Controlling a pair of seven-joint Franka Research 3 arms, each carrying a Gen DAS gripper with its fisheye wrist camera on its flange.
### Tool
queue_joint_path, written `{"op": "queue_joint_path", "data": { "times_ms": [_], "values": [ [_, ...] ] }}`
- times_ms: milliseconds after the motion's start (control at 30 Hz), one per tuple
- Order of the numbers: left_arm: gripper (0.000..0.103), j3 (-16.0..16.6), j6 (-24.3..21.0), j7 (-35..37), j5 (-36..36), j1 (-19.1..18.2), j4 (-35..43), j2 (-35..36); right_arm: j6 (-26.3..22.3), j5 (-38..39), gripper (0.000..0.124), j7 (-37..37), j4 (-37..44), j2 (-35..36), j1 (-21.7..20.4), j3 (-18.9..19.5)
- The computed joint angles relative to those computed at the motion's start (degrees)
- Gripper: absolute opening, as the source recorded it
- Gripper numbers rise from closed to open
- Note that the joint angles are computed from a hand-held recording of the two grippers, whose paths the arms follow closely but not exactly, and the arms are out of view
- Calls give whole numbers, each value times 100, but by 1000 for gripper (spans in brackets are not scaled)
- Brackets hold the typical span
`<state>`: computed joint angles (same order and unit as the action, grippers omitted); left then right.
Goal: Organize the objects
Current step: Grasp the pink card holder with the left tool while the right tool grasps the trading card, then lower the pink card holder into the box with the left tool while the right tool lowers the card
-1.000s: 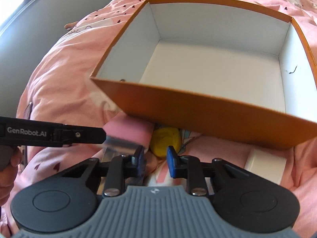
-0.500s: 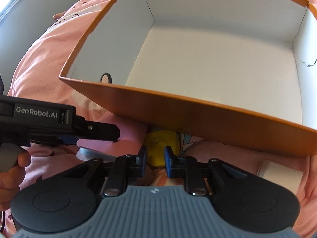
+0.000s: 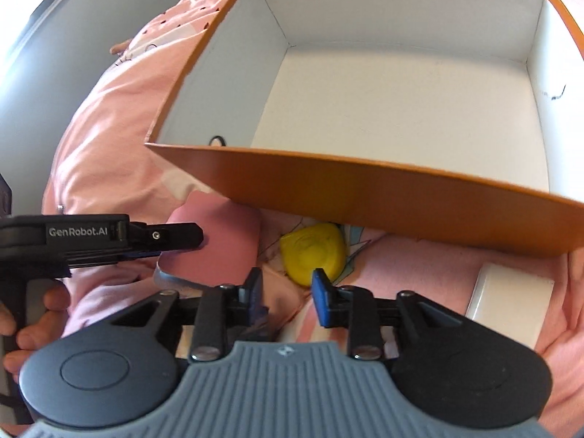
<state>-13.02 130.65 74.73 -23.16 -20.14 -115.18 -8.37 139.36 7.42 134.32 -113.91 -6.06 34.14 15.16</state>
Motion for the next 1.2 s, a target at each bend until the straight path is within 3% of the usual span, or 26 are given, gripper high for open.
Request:
{"op": "queue_joint_path", "data": {
  "times_ms": [133,233,567,733,933,1200],
  "values": [
    [28,24,84,223,233,6,-170,-297,109,845,46,-540,-106,-121,114,-73],
    [27,20,135,291,429,-45,-225,-454,-24,1051,56,-805,-37,-105,160,-46],
    [24,169,306,509,686,-196,-513,-1001,-126,1792,64,-1149,-52,-1,218,-81],
    [22,224,324,702,587,-301,-537,-1080,-95,1343,64,-949,24,59,247,33],
    [22,255,403,811,482,-365,-586,-1159,57,1442,59,-941,-102,45,271,10],
    [22,414,718,1288,-107,-580,-466,-1187,318,696,59,-418,-365,-559,105,109]
  ]
}}
